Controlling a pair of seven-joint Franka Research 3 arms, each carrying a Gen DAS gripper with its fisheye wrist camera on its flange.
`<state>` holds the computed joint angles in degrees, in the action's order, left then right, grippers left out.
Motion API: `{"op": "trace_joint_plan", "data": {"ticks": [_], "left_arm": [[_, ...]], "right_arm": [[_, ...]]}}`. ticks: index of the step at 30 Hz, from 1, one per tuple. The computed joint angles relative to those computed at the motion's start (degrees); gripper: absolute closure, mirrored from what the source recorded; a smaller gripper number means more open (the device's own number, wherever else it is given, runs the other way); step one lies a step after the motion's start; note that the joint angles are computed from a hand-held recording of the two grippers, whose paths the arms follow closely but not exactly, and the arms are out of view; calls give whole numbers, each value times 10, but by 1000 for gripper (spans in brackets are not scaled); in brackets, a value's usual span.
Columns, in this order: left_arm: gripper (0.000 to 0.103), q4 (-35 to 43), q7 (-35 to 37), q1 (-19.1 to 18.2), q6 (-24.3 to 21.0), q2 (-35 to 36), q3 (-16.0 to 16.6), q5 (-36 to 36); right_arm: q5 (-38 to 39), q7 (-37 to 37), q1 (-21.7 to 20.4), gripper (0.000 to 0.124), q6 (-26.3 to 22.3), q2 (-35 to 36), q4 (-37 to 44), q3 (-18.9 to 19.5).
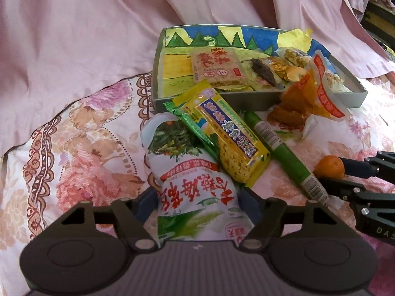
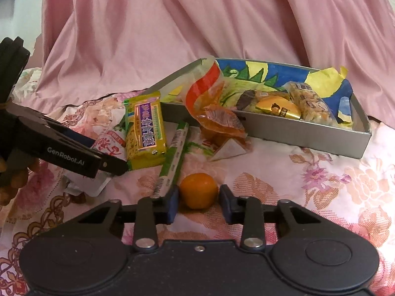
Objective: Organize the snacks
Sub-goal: 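Close the right gripper on the mandarin while the left gripper grasps the white-green pouch, then carry the mandarin and pouch over the tray and open both grippers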
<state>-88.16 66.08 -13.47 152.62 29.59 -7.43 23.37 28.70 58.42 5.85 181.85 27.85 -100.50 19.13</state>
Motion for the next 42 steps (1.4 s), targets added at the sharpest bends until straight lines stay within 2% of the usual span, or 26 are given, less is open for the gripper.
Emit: {"op": "trace_joint_plan", "data": {"ticks": [2,10,12,17,20,29,37,40,42], "left_arm": [[34,-6,-8,-1,-5,-7,1,-2],[35,-83,-58,2,9,-65,-9,-16],[34,-93,-54,4,6,-72,-14,-18],[22,-72,-52,4,-7,-59,-15,-16],[22,-54,-52,5,-13,-46,-15,-23],[42,-82,-78,2,5,-65,-9,-13],[45,-140,-91,9,19,-111,-22,-23],[46,-162,-82,17,27,-130,-33,-47],[46,-179,-86,14,35,-146,-33,-46]], "right_arm": [[-3,1,4,88,3,-1,-3,-3],[6,-12,-16,89,-4,-8,-9,18],[8,-14,-14,89,-4,-9,-9,16],[1,-12,7,87,-9,-8,-4,-8],[2,-10,9,85,-7,-4,0,-9],[4,-23,-20,89,16,0,-8,27],[-4,-22,-40,89,20,-10,-24,49],[1,-35,-65,89,22,-18,-37,79],[9,-59,-106,89,25,-23,-51,130]]}}
